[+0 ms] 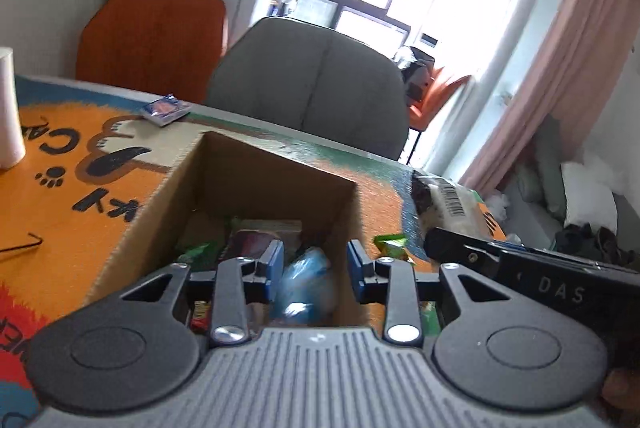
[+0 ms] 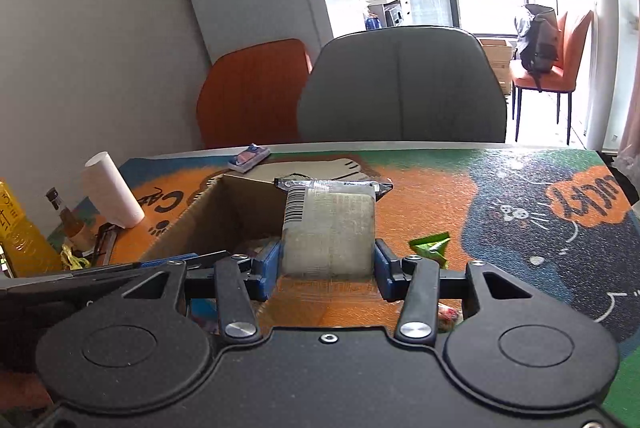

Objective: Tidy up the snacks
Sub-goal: 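Carry the blue packet and white bread pack over the cardboard box with both tools, then open the left tool dropping the blue packet while the right releases the bread pack, then move both tools back over the green packet and cookie-stick pack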

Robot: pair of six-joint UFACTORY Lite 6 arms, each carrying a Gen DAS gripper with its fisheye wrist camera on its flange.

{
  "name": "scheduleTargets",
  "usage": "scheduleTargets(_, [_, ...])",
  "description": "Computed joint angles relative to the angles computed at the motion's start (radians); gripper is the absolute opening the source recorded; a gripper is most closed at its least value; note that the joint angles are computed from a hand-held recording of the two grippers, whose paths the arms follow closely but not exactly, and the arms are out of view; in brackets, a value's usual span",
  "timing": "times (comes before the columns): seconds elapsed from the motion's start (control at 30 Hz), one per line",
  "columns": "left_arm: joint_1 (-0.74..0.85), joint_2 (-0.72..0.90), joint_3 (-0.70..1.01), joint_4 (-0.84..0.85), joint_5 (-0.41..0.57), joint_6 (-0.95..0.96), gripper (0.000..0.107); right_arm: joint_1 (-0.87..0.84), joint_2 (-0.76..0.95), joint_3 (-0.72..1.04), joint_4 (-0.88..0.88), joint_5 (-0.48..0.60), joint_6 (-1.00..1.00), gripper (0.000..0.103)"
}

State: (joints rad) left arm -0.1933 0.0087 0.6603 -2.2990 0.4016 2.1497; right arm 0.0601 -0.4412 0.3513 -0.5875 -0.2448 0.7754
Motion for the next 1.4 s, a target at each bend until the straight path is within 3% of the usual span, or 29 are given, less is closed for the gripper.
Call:
scheduleTargets(0.37, [0.159, 0.006, 0.013, 0.19, 0.058, -0.141, 0.035, 0.118, 0.103, 0.085, 0.327, 0.006, -0.263, 0.045])
scheduleTargets(0.53, [0.209, -0.016, -0.002, 0.245, 0.076, -0.179, 0.037, 0.164, 0.158, 0.125, 0.364, -0.018, -0.266, 0.047])
scheduleTargets(0.67, [0.234, -0.023, -0.002, 0.279, 0.074, -0.204, 0.048, 0.176, 0.147, 0.13, 0.374, -0.031, -0.248, 0.062])
scheduleTargets(0.77, [0.233, -0.048, -0.018, 0.276, 0.072, -0.204, 0.063, 0.162, 0.116, 0.113, 0.375, -0.017, -0.251, 0.062])
scheduleTargets(0.87, [0.214, -0.066, -0.035, 0.23, 0.064, -0.158, 0.08, 0.124, 0.085, 0.088, 0.32, -0.002, -0.201, 0.063])
scheduleTargets(0.97, [0.18, -0.078, -0.049, 0.195, 0.054, -0.132, 0.087, 0.066, 0.041, 0.05, 0.194, 0.011, -0.089, 0.068])
scheduleTargets(1.17, [0.096, -0.082, -0.055, 0.142, 0.027, -0.112, 0.089, -0.075, -0.065, -0.022, -0.212, 0.02, 0.265, 0.071])
scheduleTargets(1.4, [-0.028, -0.114, -0.081, 0.022, -0.006, -0.032, 0.089, -0.294, -0.144, -0.091, -0.646, -0.098, 0.605, 0.073])
